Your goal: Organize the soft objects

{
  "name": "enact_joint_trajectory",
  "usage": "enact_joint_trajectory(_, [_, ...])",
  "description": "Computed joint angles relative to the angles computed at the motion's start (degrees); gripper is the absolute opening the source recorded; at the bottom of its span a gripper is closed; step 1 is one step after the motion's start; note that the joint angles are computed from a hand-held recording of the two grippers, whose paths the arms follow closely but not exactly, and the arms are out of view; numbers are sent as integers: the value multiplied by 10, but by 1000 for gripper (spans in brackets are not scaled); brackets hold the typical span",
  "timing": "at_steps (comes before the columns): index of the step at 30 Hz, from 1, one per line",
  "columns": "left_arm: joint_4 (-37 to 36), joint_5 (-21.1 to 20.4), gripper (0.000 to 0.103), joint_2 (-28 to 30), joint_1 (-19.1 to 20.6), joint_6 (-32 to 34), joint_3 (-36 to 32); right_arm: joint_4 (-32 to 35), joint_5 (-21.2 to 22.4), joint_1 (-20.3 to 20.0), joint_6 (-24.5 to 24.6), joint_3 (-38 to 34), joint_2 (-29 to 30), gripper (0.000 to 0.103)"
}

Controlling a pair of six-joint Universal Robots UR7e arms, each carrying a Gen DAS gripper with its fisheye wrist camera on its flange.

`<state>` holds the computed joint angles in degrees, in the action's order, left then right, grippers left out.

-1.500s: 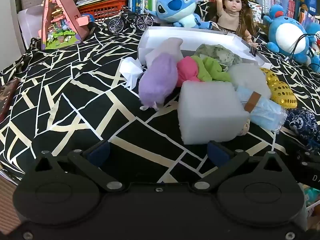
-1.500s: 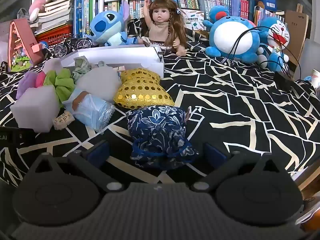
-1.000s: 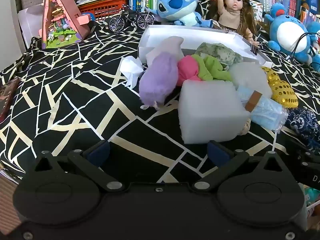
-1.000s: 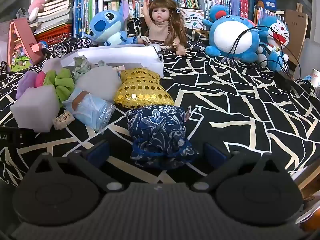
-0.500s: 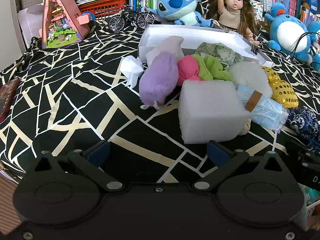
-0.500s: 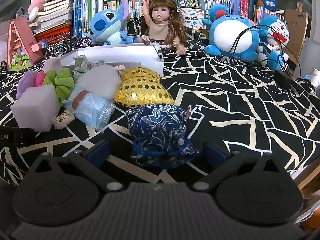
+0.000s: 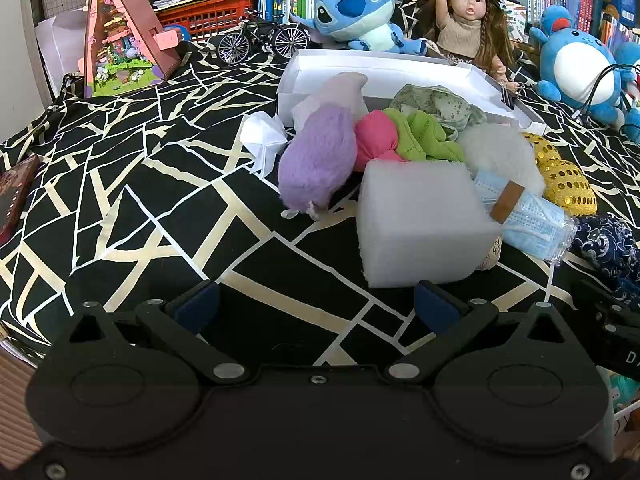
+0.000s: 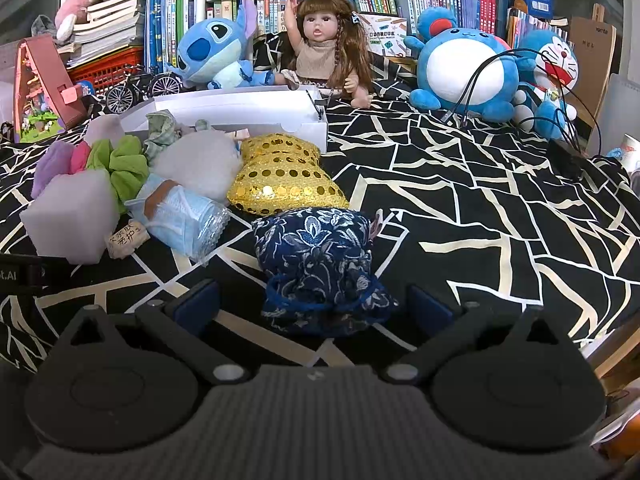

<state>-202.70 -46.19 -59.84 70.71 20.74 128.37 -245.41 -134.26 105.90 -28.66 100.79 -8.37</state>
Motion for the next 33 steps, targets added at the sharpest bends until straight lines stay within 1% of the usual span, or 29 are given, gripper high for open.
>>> enact_joint_trajectory(13, [0, 0, 103, 0, 0, 0, 0, 7, -2, -1, 4, -2, -2, 103])
enact_joint_trajectory(26, [-6, -1, 103, 2, 1, 5, -1, 20, -12, 4, 23, -2, -4, 103])
enact_joint_trajectory(33, [6, -8, 103, -4, 5, 7, -1, 3, 1, -1, 19, -1, 0, 103])
